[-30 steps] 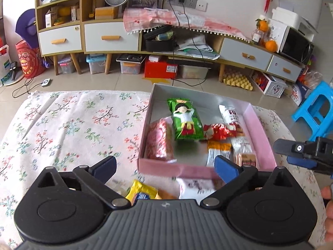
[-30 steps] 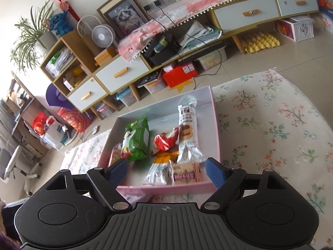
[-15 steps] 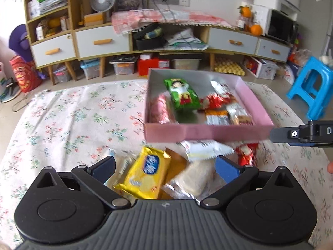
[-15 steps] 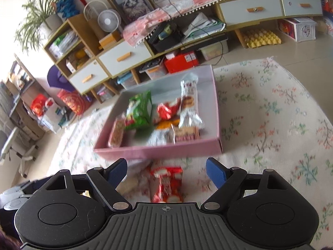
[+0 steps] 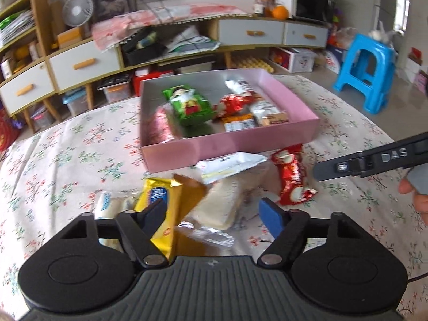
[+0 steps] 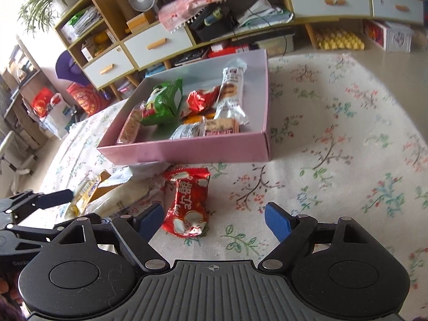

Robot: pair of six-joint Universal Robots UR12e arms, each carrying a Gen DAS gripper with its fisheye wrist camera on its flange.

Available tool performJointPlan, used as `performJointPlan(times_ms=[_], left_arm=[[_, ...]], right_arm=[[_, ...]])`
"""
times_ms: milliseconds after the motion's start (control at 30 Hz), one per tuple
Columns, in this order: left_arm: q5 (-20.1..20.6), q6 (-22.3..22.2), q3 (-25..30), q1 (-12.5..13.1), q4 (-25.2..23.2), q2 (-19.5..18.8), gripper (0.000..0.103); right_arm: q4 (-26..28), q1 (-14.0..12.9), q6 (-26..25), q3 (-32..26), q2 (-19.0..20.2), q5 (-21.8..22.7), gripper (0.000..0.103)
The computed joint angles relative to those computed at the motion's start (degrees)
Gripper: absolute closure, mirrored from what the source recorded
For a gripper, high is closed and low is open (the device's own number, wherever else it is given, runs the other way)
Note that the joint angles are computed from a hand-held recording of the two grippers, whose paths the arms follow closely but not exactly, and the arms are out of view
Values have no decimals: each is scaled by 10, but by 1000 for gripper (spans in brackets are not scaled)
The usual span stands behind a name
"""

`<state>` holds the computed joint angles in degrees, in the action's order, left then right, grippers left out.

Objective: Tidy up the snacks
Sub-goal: 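Grasp the clear white-bread bag with the left tool while the right grasps another red candy bag, then carry both held bags over the pink box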

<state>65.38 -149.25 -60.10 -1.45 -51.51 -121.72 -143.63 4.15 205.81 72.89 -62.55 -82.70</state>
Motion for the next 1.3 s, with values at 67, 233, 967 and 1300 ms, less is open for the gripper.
performJointPlan(times_ms=[67,233,967,1300], left_arm=[[-2,15,4,-3,-13,-2,44],[16,37,6,-11,-16,-4,48],[30,21,-15,-10,-15,14,79],[28,-1,-4,-13,-69,18,80]], right_arm=[[2,0,7,-3,4,6,18],[-4,0,24,-8,12,13,18],[-41,-6,1,12,-1,53,82],[9,0,-25,4,-4,34,58]])
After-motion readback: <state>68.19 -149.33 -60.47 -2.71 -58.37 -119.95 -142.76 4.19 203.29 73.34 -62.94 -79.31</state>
